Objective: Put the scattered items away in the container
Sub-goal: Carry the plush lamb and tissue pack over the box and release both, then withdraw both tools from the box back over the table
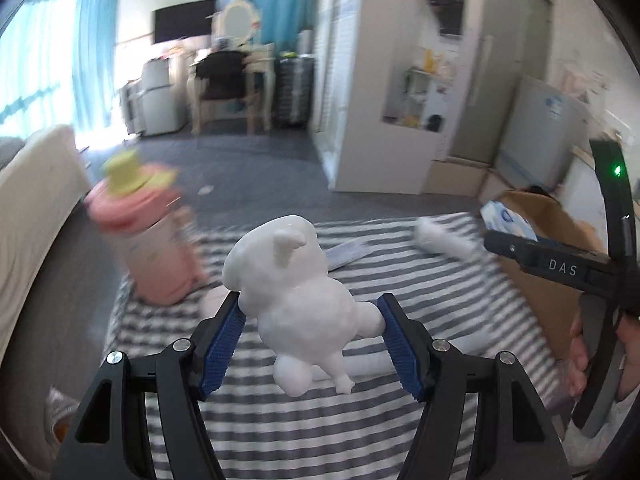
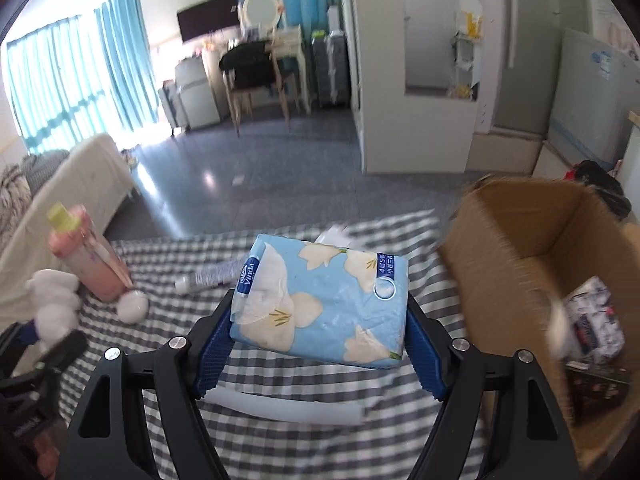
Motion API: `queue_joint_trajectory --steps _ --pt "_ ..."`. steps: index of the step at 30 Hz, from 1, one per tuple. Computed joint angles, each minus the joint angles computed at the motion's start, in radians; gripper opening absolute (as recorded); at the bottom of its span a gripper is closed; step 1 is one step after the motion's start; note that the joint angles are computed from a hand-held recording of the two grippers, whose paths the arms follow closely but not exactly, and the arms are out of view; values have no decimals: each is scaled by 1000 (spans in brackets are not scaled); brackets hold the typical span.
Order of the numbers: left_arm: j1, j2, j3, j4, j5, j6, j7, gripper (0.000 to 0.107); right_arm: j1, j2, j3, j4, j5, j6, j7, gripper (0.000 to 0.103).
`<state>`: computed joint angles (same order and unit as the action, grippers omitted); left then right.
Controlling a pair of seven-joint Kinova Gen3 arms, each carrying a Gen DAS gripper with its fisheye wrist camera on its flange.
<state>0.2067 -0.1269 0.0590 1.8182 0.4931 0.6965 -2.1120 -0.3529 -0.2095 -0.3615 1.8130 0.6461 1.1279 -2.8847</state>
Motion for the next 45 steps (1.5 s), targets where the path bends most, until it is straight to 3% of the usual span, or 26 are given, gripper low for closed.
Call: queue_joint_trajectory --steps 9,19,24,29,33,34,35,37,45 --pt "159 21 134 -128 17 1 17 69 120 -276 -14 53 -26 128 40 76" --pt "349 186 271 -319 -22 -20 84 69 275 -518 94 102 -94 261 184 76" --pt "449 282 300 -399 -152 -19 185 69 312 -553 184 144 -140 239 252 76" --pt "554 381 268 -477 -320 4 341 69 341 -549 288 192 -178 176 318 76" --pt "573 412 257 -494 -365 30 397 71 373 -546 340 217 -216 130 358 78" --pt "572 415 256 -495 -371 34 400 77 386 -539 346 219 -222 124 367 80" --pt "578 417 251 -498 -386 36 413 90 404 -535 344 223 -226 120 373 82" --pt "597 411 236 -490 -430 22 447 103 432 -538 349 229 -234 101 388 90" --pt "551 385 255 -461 -421 10 434 103 530 -542 333 224 -307 50 456 91"
